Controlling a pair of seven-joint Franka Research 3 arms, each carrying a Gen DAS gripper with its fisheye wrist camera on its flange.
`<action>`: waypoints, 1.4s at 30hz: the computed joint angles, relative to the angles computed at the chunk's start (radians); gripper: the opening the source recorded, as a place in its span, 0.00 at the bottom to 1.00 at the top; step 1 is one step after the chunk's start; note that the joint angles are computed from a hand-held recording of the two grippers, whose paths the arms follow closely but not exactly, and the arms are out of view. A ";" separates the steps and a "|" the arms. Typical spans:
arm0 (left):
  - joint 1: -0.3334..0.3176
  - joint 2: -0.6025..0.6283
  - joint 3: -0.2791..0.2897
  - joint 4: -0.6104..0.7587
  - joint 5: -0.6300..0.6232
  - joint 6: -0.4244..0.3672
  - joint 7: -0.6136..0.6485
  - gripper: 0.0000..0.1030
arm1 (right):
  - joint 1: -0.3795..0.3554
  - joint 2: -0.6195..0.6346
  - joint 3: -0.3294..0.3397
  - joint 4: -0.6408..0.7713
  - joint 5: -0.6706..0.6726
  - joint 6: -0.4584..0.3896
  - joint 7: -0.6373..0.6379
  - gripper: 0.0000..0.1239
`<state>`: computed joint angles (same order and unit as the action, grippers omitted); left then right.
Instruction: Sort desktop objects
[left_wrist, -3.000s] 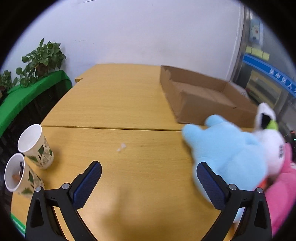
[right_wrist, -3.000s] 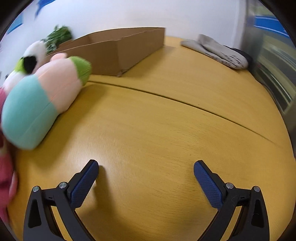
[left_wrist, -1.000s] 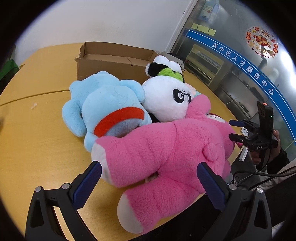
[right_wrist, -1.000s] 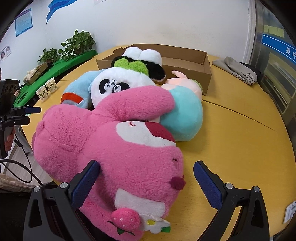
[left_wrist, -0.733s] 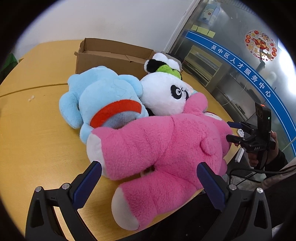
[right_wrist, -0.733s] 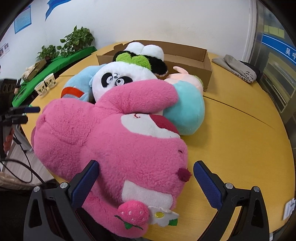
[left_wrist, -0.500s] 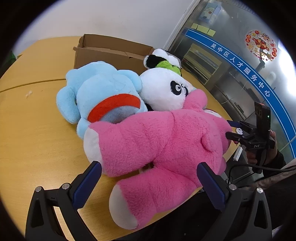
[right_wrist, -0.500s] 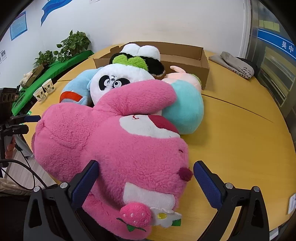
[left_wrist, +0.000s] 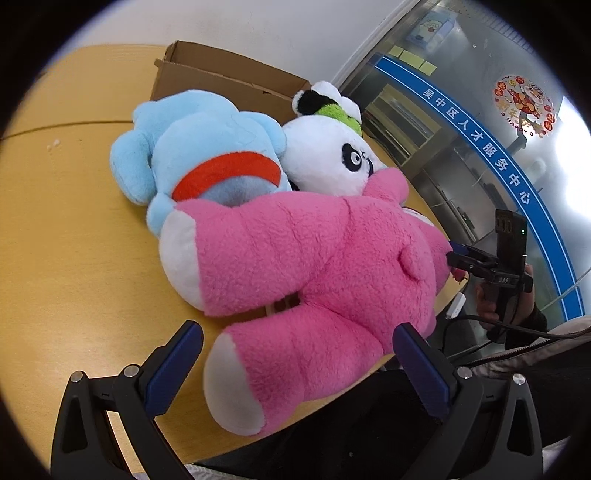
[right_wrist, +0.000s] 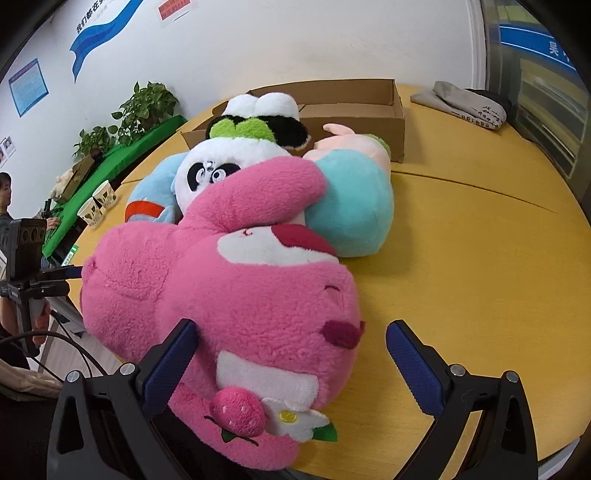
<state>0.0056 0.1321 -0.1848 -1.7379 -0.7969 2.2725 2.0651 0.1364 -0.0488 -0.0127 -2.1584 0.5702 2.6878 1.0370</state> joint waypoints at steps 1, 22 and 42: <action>0.001 0.000 -0.002 0.000 -0.007 -0.008 0.010 1.00 | 0.002 -0.002 0.006 -0.009 -0.024 0.011 0.026 0.83; -0.052 -0.058 0.007 -0.118 -0.031 0.142 -0.083 0.98 | 0.070 -0.003 0.003 -0.117 0.018 0.173 0.054 0.83; -0.045 -0.100 0.023 -0.194 -0.055 0.211 -0.172 0.57 | 0.087 -0.038 0.009 -0.128 0.435 0.211 -0.293 0.77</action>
<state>-0.0399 0.0326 -0.1616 -1.9324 -0.8516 2.4837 1.8928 0.2239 -0.0868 -0.0033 -2.2859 1.0053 2.8992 0.7444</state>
